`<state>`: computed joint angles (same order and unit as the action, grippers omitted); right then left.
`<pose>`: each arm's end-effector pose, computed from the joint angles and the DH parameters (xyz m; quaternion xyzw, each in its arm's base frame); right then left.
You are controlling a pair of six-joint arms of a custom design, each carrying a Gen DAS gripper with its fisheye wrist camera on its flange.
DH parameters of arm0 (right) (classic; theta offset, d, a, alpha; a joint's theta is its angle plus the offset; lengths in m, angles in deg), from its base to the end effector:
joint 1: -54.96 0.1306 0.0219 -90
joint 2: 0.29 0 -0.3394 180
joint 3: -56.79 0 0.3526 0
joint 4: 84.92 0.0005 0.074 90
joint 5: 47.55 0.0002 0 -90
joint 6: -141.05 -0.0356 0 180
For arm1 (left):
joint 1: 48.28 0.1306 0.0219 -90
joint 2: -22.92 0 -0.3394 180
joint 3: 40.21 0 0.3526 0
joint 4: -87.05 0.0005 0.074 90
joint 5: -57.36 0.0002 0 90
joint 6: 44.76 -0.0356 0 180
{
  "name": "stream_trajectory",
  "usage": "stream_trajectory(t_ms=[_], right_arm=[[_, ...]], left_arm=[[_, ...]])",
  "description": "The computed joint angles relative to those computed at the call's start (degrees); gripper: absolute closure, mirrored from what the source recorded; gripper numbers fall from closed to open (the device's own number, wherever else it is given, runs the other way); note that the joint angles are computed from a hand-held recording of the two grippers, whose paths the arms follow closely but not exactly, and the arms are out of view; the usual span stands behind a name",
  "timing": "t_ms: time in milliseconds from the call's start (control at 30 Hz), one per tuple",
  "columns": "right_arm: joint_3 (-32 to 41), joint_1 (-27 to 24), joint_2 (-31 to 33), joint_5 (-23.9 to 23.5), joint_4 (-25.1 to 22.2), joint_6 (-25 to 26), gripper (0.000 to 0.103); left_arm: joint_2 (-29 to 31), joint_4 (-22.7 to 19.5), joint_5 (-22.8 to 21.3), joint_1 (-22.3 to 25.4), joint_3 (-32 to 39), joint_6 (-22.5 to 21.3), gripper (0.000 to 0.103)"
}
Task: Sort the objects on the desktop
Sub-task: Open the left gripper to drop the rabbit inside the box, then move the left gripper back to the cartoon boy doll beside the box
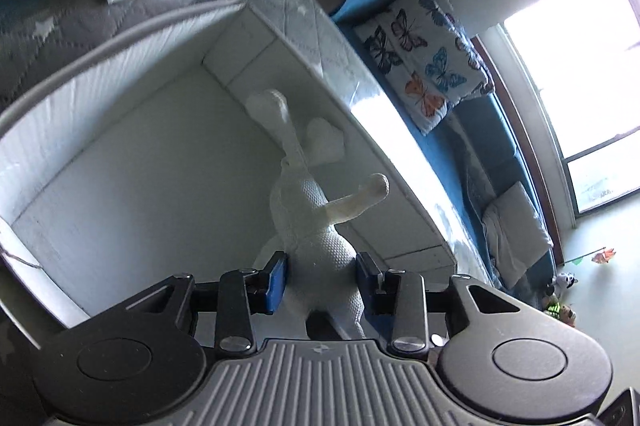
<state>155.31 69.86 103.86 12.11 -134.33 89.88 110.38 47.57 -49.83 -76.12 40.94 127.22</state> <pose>0.4938 0.1495 0.3392 -0.4861 0.7857 0.1841 0.3354 0.3871 -0.1931 0.3534 -0.4670 0.7901 -0.2249 0.3272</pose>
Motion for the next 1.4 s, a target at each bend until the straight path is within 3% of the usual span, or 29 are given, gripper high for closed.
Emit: stream_trajectory(t_ms=[167,433,933,1200,1400], right_arm=[[-0.4,-0.1,0.1,1.8,1.4,0.0,0.066],[-2.4,-0.4,-1.0,4.9,4.3,-1.7,0.066],[-11.1,-4.5,-11.8,-0.4,5.5,-4.0,0.06],[-17.3,-8.1,-19.7,-4.2,4.8,-4.7,0.054],[-23.1,-11.2,-26.2,-7.5,3.6,-3.5,0.049]], left_arm=[[-1.3,0.9,0.3,0.3,-1.3,-0.9,0.063],[-2.0,-1.3,0.0,-0.7,-0.3,-4.1,0.063],[-4.9,-10.2,-8.5,-8.7,2.6,-12.6,0.063],[-6.1,-14.9,-13.8,-14.7,3.9,-15.1,0.063],[-7.2,-16.6,-15.0,-18.6,2.9,-13.9,0.063]])
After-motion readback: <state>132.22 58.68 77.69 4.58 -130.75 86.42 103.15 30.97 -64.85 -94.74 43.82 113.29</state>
